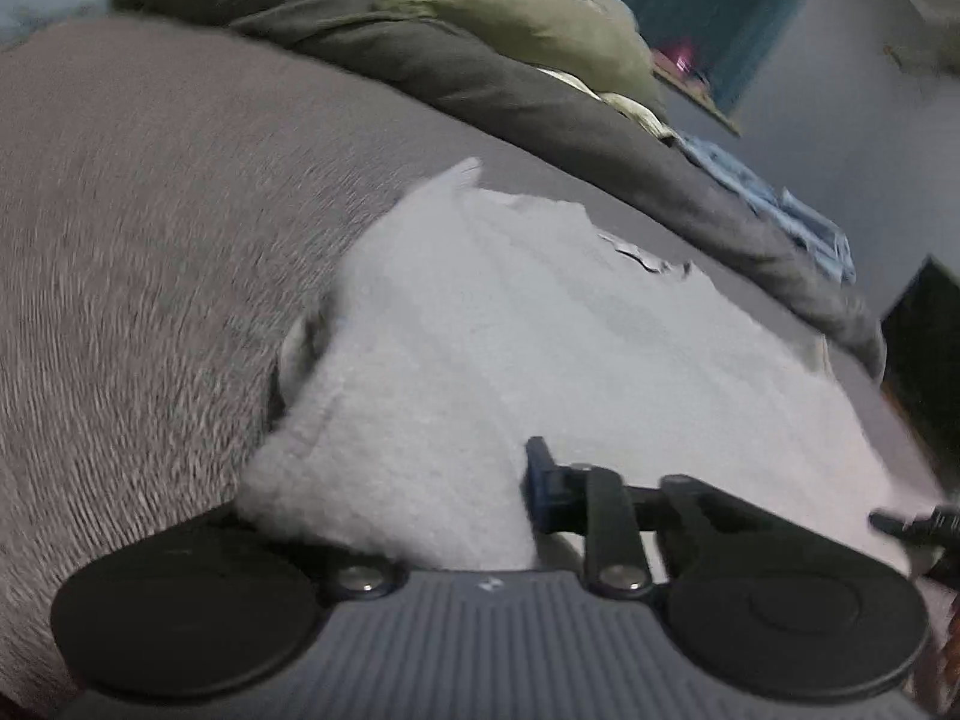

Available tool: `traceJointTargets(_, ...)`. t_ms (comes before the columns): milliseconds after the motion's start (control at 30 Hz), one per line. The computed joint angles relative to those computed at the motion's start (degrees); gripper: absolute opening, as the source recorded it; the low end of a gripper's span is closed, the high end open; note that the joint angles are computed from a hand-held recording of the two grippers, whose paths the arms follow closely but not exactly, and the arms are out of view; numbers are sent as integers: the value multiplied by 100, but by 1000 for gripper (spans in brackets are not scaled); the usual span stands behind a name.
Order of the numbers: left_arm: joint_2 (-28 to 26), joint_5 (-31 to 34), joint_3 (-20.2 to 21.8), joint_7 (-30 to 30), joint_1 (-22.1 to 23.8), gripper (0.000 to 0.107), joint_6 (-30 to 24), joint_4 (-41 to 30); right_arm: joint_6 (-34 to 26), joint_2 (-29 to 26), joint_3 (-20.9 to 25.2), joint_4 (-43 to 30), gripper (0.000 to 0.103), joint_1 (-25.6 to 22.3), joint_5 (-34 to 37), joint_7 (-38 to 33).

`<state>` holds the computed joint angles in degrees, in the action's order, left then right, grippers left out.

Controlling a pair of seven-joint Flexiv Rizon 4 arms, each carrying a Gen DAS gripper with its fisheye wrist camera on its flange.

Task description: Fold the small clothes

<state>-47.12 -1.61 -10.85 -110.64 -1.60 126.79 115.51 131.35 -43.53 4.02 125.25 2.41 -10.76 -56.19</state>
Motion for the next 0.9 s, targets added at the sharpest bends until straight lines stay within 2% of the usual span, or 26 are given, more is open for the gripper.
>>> traceJointTargets(100, 240, -39, -39, -58, 26, 13, -150, 116, 81, 139, -53, 127, 18, 178, 259, -63)
traceJointTargets(267, 715, 148, 131, 315, -63, 11, -236, 363, 79, 631, -209, 479, 16, 676, 807, -352)
traceJointTargets(367, 1018, 323, 64, 230, 43, 11, -68, 850, 30, 1125, -186, 853, 16, 817, 888, -595)
traceJointTargets(567, 1662, 947, -98, 78, 369, 11, 33, 1792, -650, 2179, -509, 1470, 16, 1590, 1662, -1539)
traceJointTargets(633, 1841, 1099, -106, -65, 452, 11, 131, 2114, -725, 2445, -505, 1703, 16, 1822, 2029, -1732)
traceJointTargets(700, 2046, 1284, -100, -194, 564, 11, 152, 2434, -709, 2624, -530, 2013, 16, 2247, 2618, -1949)
traceJointTargets(733, 2140, 1339, -61, -214, 575, 11, 143, 2568, -575, 2608, -382, 2124, 16, 2272, 2819, -1816)
traceJointTargets(800, 2280, 1538, -127, -355, 767, 11, 29, 2745, 68, 2323, 2, 2390, 16, 2275, 3243, -1367)
traceJointTargets(867, 2407, 1957, -509, -656, 1365, 13, -410, 2849, 660, 1857, 107, 2497, 18, 2603, 3845, -1338)
traceJointTargets(900, 2459, 2061, -704, -811, 1640, 19, -628, 2908, 877, 1609, 188, 2522, 19, 2625, 3968, -1211)
